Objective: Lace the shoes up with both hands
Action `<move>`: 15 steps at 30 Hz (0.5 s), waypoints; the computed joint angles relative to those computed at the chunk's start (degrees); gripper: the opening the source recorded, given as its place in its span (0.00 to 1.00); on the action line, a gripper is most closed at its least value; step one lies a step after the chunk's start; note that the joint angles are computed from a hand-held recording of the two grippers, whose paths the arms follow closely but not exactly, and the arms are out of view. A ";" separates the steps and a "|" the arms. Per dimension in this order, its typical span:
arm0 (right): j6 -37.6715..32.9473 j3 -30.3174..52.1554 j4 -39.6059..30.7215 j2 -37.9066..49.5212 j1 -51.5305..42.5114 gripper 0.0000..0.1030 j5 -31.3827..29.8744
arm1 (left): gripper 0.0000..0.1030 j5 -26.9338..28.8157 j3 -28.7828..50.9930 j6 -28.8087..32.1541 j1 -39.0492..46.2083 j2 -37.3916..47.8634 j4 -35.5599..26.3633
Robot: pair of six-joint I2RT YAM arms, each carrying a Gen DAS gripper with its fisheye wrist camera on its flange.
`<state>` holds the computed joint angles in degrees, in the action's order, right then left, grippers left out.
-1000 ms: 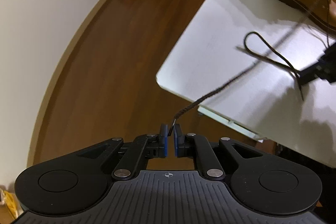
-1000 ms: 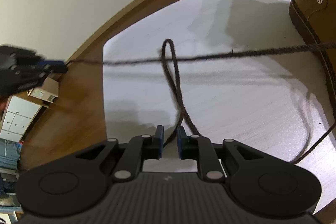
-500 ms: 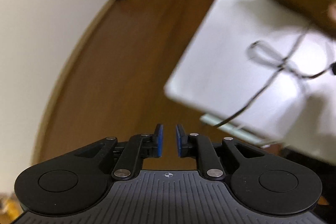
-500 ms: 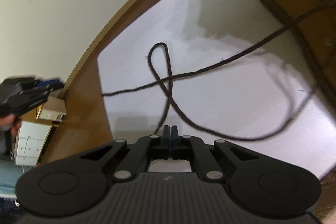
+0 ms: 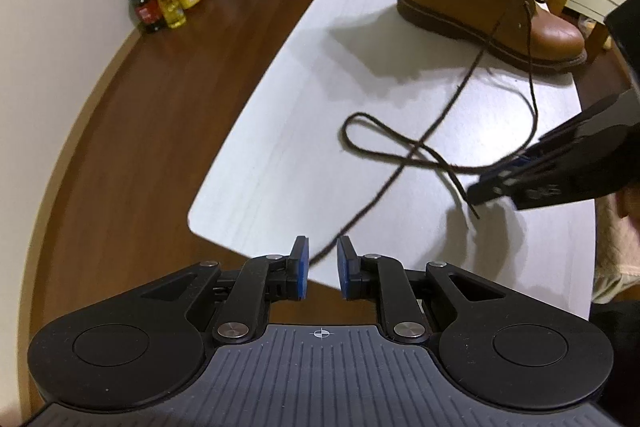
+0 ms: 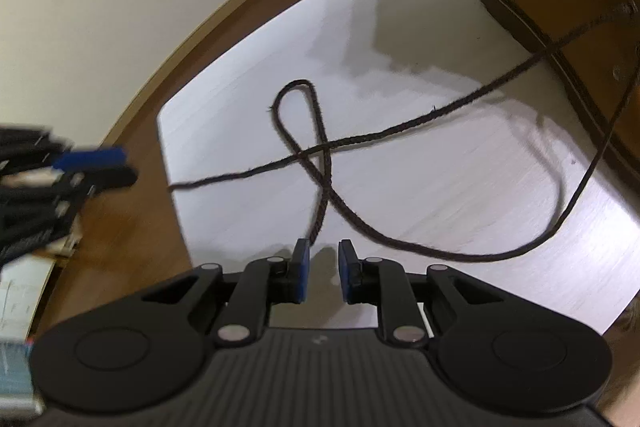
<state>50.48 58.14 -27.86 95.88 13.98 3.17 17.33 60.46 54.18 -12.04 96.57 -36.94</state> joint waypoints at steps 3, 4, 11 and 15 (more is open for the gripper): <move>1.71 2.78 -1.06 3.07 2.34 0.17 5.32 | 0.16 0.49 0.44 1.15 0.95 -0.18 -1.35; 1.57 4.34 -2.08 4.43 3.32 0.17 7.45 | 0.16 0.68 0.63 1.57 1.39 -0.01 -1.48; -8.50 11.65 -8.67 10.54 8.13 0.05 15.40 | 0.16 2.03 2.04 4.06 2.64 1.50 -1.75; -12.53 8.13 -9.47 5.58 4.82 0.03 8.97 | 0.16 6.07 2.86 8.64 1.35 1.67 -3.32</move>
